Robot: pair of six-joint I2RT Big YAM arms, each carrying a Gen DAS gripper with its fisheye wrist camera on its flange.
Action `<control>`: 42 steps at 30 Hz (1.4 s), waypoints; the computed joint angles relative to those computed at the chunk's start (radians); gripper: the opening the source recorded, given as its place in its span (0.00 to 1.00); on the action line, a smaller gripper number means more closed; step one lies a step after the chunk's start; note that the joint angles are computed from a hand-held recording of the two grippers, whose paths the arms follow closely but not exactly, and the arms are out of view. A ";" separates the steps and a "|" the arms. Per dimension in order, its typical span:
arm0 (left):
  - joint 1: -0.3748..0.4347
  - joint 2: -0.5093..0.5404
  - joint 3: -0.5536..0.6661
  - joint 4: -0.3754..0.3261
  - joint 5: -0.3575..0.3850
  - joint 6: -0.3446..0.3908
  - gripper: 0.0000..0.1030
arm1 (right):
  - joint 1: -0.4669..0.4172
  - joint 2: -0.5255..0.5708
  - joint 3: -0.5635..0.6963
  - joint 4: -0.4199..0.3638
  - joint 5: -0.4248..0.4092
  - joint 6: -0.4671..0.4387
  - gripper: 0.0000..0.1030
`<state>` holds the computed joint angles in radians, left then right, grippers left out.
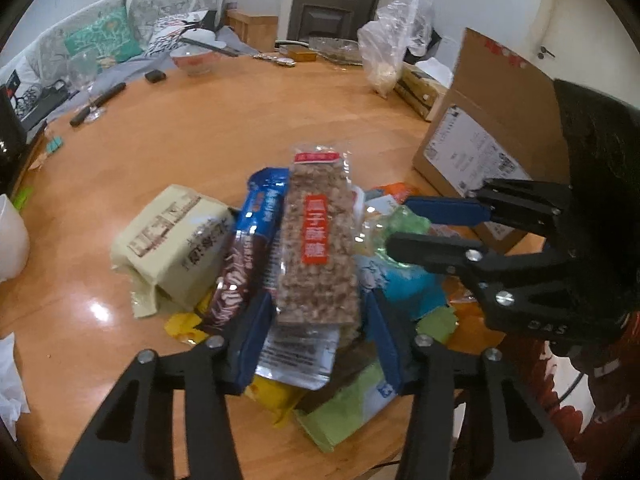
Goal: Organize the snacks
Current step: 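Close the left gripper on the peanut brittle bag while the right gripper closes on the jelly cup pack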
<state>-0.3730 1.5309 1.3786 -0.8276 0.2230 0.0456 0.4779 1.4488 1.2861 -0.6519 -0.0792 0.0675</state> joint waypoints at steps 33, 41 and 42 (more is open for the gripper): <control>-0.016 0.013 0.004 0.035 -0.060 0.027 0.37 | 0.002 0.013 0.007 -0.003 0.007 -0.065 0.37; 0.011 0.041 0.035 0.000 0.013 -0.009 0.44 | 0.007 0.014 0.011 -0.013 0.008 -0.073 0.37; 0.012 0.044 0.038 0.000 0.021 -0.013 0.44 | 0.006 0.014 0.010 -0.013 0.006 -0.073 0.37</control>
